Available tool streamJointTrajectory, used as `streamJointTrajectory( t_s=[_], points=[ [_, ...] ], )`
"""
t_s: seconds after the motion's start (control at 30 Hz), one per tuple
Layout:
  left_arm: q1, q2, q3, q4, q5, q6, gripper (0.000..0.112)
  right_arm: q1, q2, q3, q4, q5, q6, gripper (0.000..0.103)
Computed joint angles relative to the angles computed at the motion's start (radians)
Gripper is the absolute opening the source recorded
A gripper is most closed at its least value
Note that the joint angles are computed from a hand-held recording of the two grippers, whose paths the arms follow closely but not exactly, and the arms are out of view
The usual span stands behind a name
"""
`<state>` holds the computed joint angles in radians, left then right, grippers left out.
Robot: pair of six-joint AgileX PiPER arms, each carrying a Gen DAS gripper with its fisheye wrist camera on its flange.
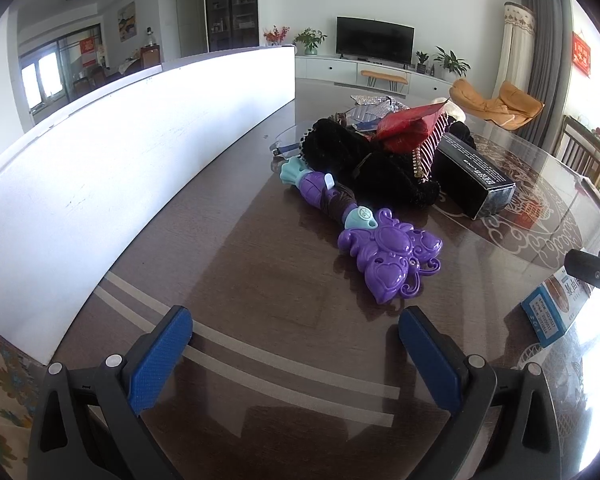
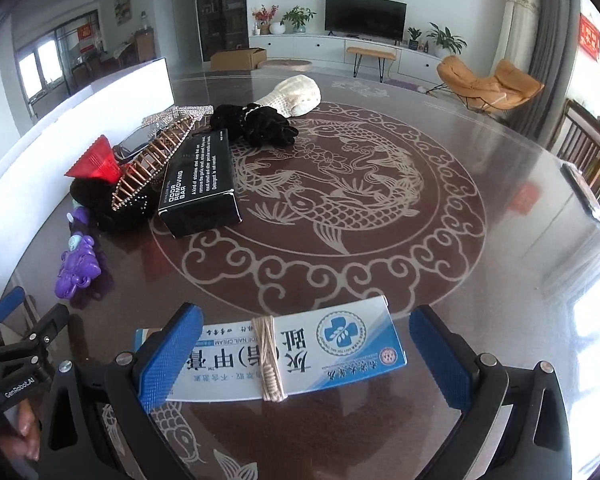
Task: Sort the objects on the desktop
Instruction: 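Grasp the blue-and-white toenail cream box with the right gripper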
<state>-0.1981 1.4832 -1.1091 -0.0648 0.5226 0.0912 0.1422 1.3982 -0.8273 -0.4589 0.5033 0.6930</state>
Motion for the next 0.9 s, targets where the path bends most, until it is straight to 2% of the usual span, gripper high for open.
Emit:
streamJointTrajectory(
  t_s=[0.13, 0.27, 0.37, 0.47, 0.57, 0.73, 0.8, 0.9],
  points=[
    [0.016, -0.001, 0.007, -0.025, -0.007, 0.032, 0.103, -0.025, -0.1, 0.031, 0.222, 0.049, -0.16, 0.103],
    [0.015, -0.001, 0.01, -0.025, -0.01, 0.032, 0.103, -0.079, -0.091, 0.034, 0.437, 0.078, -0.326, 0.103],
    [0.021, 0.001, 0.009, -0.039, -0.011, 0.05, 0.103, -0.131, -0.055, 0.046, 0.548, 0.047, -0.404, 0.103],
    [0.019, 0.004, 0.008, -0.041, -0.014, 0.051, 0.103, -0.182, -0.03, 0.057, 0.698, -0.023, -0.53, 0.103],
    [0.019, 0.005, 0.009, -0.04, -0.017, 0.049, 0.103, -0.217, 0.015, 0.027, 0.848, -0.047, -0.658, 0.103],
    [0.016, 0.005, 0.011, -0.034, -0.021, 0.041, 0.103, -0.201, 0.112, -0.059, 0.903, -0.082, -0.719, 0.103],
    [0.017, 0.005, 0.011, -0.033, -0.022, 0.04, 0.103, -0.179, 0.148, -0.103, 0.848, -0.078, -0.675, 0.103],
    [0.017, 0.005, 0.012, -0.034, -0.023, 0.04, 0.103, -0.158, 0.177, -0.141, 0.843, -0.062, -0.678, 0.103]
  ],
)
